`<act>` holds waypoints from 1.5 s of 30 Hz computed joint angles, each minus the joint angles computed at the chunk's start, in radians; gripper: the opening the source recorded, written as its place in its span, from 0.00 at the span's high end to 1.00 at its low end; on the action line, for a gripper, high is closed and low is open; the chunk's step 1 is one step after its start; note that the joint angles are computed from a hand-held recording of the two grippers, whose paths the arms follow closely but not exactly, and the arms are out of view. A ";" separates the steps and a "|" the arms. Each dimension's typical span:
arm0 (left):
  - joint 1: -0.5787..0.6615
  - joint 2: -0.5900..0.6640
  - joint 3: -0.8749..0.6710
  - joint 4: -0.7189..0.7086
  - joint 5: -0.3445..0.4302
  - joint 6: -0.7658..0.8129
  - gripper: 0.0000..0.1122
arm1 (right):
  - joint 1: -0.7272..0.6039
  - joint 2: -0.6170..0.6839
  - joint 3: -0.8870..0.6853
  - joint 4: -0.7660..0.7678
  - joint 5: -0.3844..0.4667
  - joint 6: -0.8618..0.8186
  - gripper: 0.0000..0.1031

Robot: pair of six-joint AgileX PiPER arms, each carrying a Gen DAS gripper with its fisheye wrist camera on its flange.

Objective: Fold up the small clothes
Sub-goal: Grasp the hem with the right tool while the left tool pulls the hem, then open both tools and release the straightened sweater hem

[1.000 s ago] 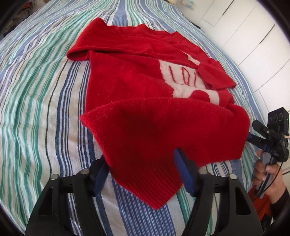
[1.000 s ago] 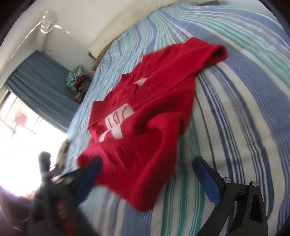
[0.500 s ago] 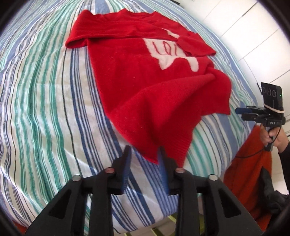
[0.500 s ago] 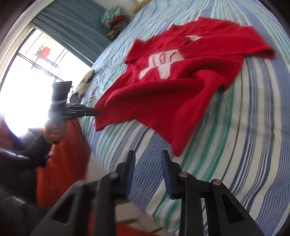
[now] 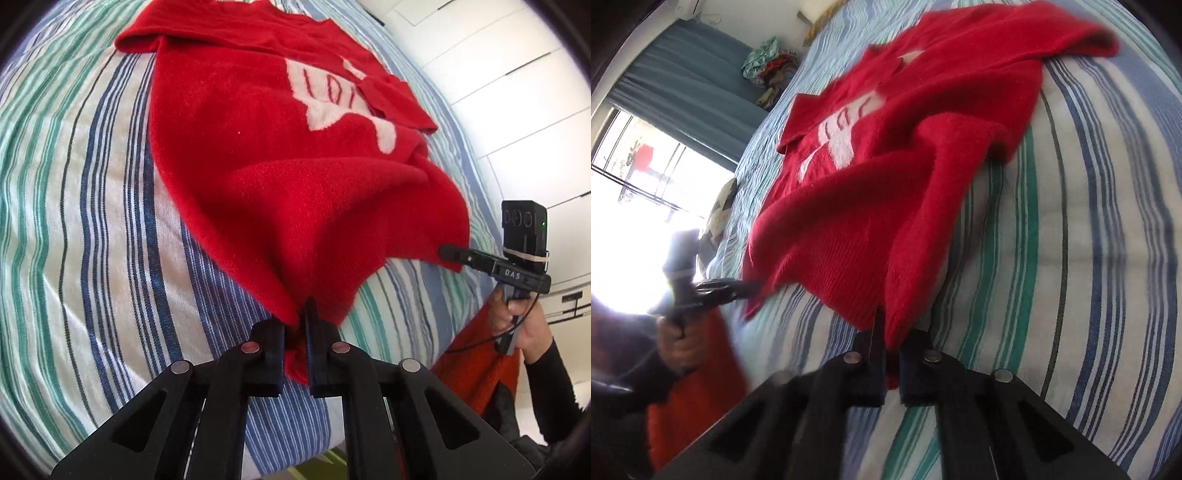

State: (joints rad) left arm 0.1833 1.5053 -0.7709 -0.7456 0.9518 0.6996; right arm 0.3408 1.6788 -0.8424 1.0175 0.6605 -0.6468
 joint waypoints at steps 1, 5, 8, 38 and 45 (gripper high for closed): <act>0.040 -0.025 -0.006 -0.003 0.052 0.029 0.94 | -0.002 -0.049 0.011 -0.034 0.011 0.041 0.96; 0.100 -0.068 -0.048 0.072 0.180 0.043 0.94 | -0.075 -0.247 0.041 -0.123 0.173 0.185 0.96; -0.003 -0.077 -0.032 0.200 0.096 -0.064 0.94 | -0.076 -0.280 0.033 -0.264 0.238 0.379 0.96; -0.258 -0.112 0.040 0.545 -0.082 -0.507 0.81 | 0.315 -0.200 0.012 -0.909 0.124 1.201 0.92; -0.317 -0.266 0.089 0.694 -0.055 -0.671 0.23 | 0.606 -0.241 -0.112 -1.296 0.397 1.610 0.45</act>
State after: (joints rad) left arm -0.1337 1.2394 -0.6816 -0.0517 0.8965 0.0290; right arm 0.9472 1.4374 -0.9539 -0.2790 1.0573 0.9634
